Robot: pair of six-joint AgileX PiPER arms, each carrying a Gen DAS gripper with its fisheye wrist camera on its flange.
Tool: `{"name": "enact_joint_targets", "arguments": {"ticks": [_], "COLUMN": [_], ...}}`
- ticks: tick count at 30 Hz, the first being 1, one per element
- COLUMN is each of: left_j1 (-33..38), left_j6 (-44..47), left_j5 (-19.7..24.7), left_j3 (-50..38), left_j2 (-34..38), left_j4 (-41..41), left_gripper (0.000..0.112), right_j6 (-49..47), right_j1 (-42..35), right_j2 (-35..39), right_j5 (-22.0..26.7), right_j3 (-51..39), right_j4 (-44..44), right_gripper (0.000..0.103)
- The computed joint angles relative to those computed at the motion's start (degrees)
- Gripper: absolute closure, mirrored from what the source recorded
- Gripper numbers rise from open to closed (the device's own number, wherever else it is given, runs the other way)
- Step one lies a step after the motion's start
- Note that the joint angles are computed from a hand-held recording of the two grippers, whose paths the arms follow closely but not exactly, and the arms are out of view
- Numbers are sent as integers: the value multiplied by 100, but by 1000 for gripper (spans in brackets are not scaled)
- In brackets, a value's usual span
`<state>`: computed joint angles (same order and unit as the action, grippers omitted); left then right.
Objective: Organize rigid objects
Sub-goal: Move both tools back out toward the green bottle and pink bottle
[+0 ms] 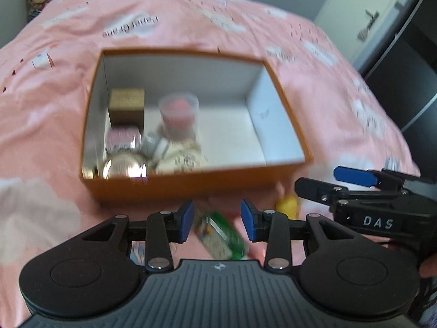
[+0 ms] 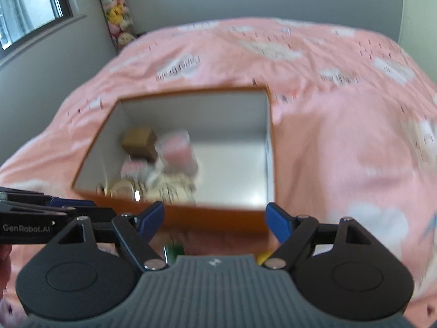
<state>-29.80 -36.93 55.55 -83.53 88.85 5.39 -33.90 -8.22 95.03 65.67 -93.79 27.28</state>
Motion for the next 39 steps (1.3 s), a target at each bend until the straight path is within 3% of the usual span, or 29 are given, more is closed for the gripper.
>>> {"name": "enact_joint_targets", "arguments": {"ticks": [7,12,19,25,32,39], "left_j1": [-440,-633,-746,-672,-828,-1018], "left_j6": [-318,-348,-34,729,845,619], "left_j5": [315,404,557,766,986,836], "left_j3": [346,443,425,367,310,631], "left_j2": [-69,21,290,690,929,778], "left_j4": [79,18,-369,-1254,-1363,-1428], "left_gripper": [69,69,69,69,69,69], "right_j6": [-58,-119,-200,-313,-647,-754], "right_j1": [-294,-341,-561,-593,-403,-374], "right_j2": [-430,-776,-922,-916,-1067,-1159], "right_j5": [191,72,151,231,49,28], "right_j3": [810,1359,1752,2008,2484,2561], "right_j4": [-400,-867,-946,-1074,-1486,-1562], "right_gripper": [23,23,23,23,19,18]}}
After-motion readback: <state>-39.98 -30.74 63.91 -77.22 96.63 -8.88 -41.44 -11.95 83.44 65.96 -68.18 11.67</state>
